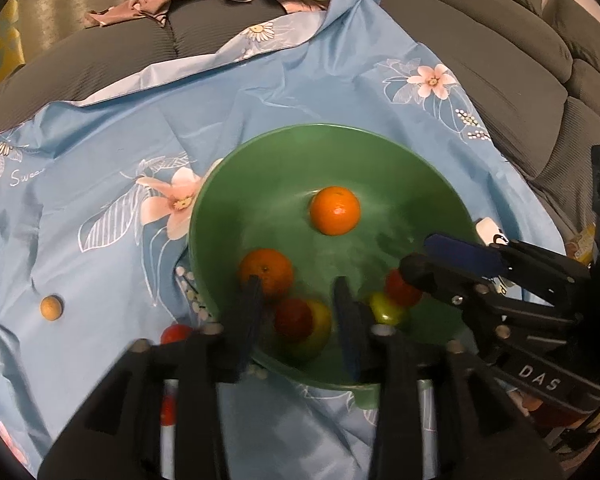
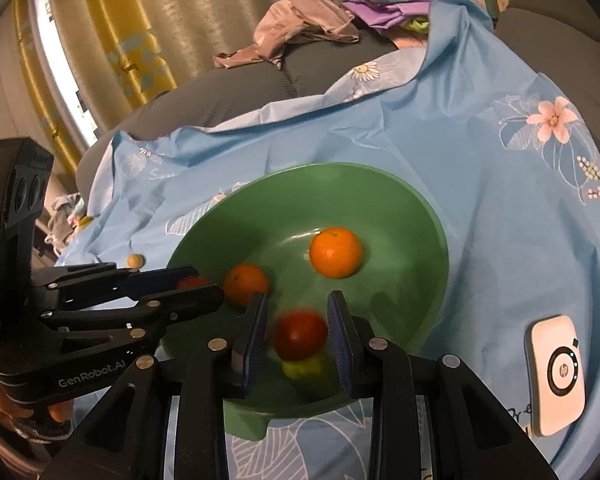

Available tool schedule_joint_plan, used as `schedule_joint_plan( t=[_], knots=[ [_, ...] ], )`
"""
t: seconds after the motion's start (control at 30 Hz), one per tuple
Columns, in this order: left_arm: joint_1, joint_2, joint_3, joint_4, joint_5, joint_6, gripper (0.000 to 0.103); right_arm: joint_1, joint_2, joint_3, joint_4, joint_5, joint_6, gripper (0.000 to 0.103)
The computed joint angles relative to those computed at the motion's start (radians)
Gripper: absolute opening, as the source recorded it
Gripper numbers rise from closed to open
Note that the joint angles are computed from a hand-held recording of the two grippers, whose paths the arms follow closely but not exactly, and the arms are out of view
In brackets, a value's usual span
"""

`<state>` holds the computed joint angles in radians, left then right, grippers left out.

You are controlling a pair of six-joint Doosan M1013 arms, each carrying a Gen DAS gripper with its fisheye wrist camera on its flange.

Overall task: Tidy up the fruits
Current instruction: 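Carry both tomatoes over the green bowl and open both tools to drop them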

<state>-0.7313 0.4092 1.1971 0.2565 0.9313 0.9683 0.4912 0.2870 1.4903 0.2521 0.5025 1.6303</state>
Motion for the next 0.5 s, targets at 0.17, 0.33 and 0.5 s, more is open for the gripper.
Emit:
schedule_joint_plan(
  t=[0.17,0.33,0.5],
  knots=[
    [-0.007,-0.022,0.022,0.038,-0.010,-0.045,0.065,0.006,-0.009,0.002,-0.056,0.009,0.061,0.036],
    [-0.024,-0.073,0.078,0.087,-0.015,-0.129,0.077,0.014,-0.034,0.020,-0.088,0.004,0.098,0.037],
    [-0.046,-0.150,0.186,0.126,-0.012,-0.246,0.086,0.023,-0.067,0.052,-0.031,-0.003,0.060,0.037]
  ],
)
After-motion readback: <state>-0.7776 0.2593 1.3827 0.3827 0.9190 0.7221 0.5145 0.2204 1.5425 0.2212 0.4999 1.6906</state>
